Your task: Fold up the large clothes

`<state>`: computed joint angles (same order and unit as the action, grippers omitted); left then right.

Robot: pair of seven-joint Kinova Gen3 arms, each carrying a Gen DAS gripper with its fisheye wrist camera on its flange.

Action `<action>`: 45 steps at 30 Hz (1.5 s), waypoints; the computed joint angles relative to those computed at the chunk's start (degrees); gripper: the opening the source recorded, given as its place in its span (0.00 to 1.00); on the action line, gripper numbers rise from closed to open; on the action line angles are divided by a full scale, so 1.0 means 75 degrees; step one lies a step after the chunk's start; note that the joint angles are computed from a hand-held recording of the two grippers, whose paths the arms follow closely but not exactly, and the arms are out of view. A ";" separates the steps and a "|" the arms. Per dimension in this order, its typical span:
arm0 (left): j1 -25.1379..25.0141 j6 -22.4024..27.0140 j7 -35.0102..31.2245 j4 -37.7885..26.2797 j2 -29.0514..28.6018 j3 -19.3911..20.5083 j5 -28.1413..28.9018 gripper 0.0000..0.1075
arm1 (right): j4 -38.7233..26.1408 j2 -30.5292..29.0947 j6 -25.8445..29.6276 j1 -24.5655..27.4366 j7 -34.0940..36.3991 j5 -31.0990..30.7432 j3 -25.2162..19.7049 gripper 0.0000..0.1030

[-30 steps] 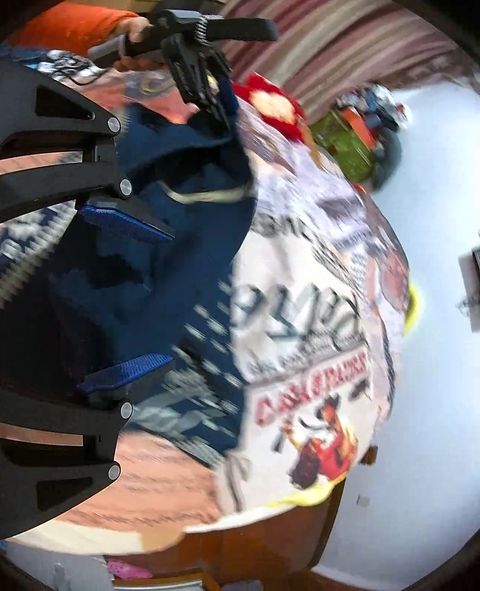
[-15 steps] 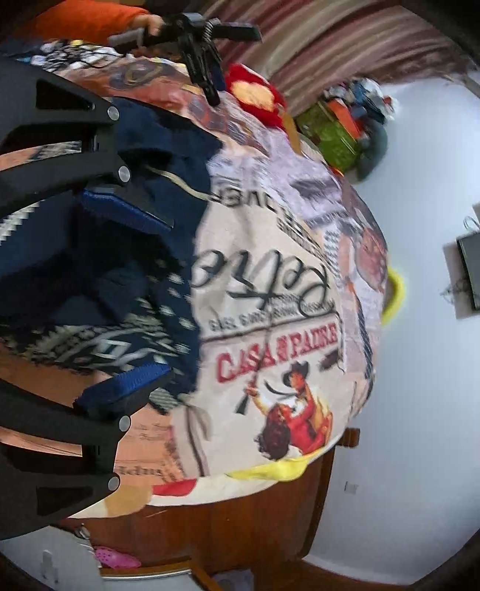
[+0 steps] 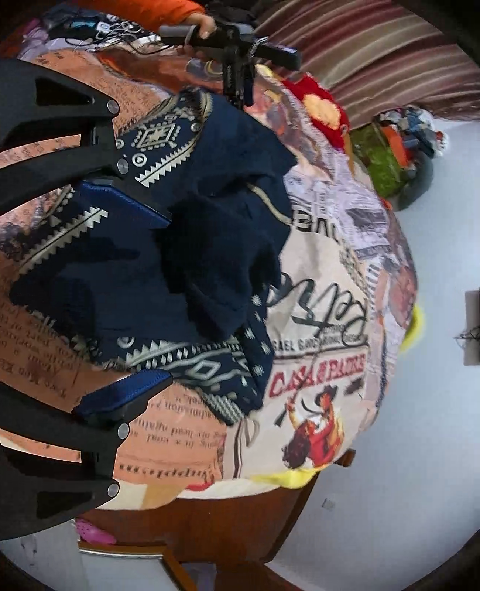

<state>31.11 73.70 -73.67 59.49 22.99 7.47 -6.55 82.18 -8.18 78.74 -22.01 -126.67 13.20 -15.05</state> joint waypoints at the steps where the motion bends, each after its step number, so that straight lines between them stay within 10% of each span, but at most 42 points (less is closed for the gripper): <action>1: 0.0008 -0.0004 -0.0001 -0.0091 0.0044 0.0001 -0.0009 0.63 | -0.0001 0.0154 -0.0104 -0.0006 0.0003 0.0099 -0.0024 0.75; 8: -0.0049 0.0268 -0.0025 -0.1050 0.0690 -0.0085 0.0076 0.63 | -0.0140 0.0952 -0.0759 -0.0179 -0.0208 0.0741 0.0326 0.72; 12: -0.0441 0.0454 -0.0120 -0.1600 0.1145 0.0024 0.0830 0.61 | -0.0007 0.0958 -0.1368 0.0104 -0.0304 0.0032 0.0768 0.50; 22: -0.0213 0.0101 0.0142 -0.1981 0.1438 -0.0207 0.0982 0.04 | 0.0661 0.0627 -0.2451 0.0646 -0.0513 -0.0450 0.0861 0.11; 30: 0.0409 -0.0830 0.0773 -0.1359 0.0679 -0.0662 -0.0544 0.03 | 0.0635 0.0099 -0.2600 0.0769 -0.1061 0.0317 0.0653 0.07; 45: 0.0920 0.0072 0.0359 -0.1967 0.1678 -0.0852 -0.1405 0.10 | 0.0325 0.0936 -0.1488 0.0462 -0.0790 0.0672 0.0778 0.07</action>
